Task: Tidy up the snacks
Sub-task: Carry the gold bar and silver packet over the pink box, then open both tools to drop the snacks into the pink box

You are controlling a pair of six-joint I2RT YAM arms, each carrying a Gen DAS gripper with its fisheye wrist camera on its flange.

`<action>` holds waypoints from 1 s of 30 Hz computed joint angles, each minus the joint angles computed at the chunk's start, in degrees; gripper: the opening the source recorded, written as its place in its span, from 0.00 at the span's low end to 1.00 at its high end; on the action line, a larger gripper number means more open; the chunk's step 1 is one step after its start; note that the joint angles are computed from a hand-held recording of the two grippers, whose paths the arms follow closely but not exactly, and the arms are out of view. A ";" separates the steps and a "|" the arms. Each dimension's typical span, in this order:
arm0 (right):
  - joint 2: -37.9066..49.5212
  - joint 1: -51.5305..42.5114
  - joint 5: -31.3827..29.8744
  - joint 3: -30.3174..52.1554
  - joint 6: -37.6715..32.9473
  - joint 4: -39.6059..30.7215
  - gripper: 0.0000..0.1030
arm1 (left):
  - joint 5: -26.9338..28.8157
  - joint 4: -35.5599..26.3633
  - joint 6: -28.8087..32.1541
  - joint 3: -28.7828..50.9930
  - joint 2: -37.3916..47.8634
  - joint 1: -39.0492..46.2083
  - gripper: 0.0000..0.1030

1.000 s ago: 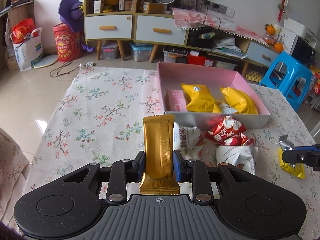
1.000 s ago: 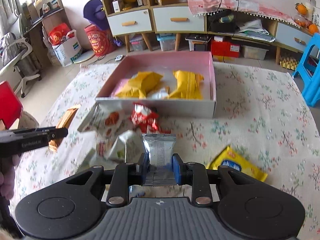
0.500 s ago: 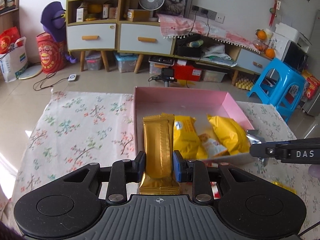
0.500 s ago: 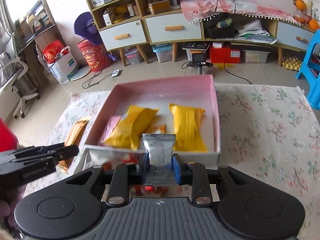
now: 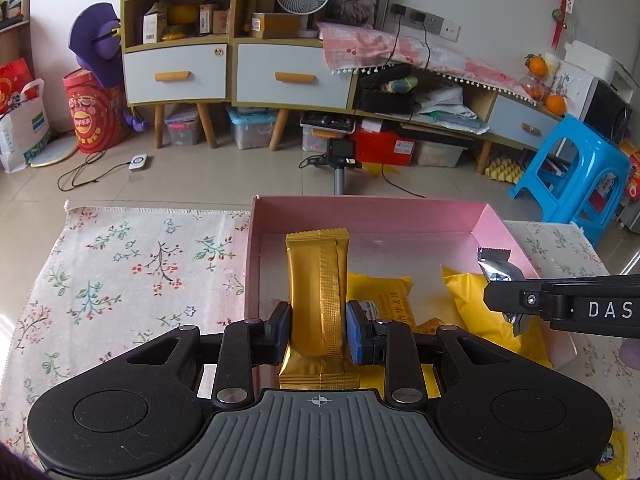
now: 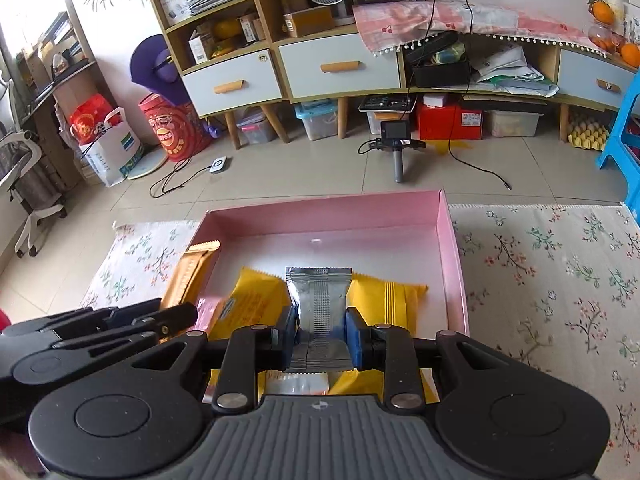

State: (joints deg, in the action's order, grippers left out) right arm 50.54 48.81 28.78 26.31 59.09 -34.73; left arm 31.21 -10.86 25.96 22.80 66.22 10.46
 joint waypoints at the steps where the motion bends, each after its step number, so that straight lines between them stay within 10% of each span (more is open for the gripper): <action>1: 0.29 -0.41 -0.13 -0.16 -0.21 0.53 0.16 | -0.54 0.85 -0.44 -0.09 0.57 -0.62 0.26; 12: 2.78 -1.31 0.98 -0.49 0.13 2.43 0.19 | -2.88 4.95 -1.28 -0.41 2.20 -4.26 0.28; 17: 0.70 -0.07 2.49 -0.35 1.48 0.48 0.45 | -2.08 2.20 0.33 0.13 1.05 -3.40 0.30; 30: -3.17 13.12 11.10 3.91 14.73 -15.21 0.72 | 6.64 -13.11 6.54 1.11 -8.03 6.31 0.80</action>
State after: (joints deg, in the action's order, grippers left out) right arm 47.38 61.93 39.88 30.22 73.82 -49.94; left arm 37.85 -23.97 32.50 23.91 58.18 16.77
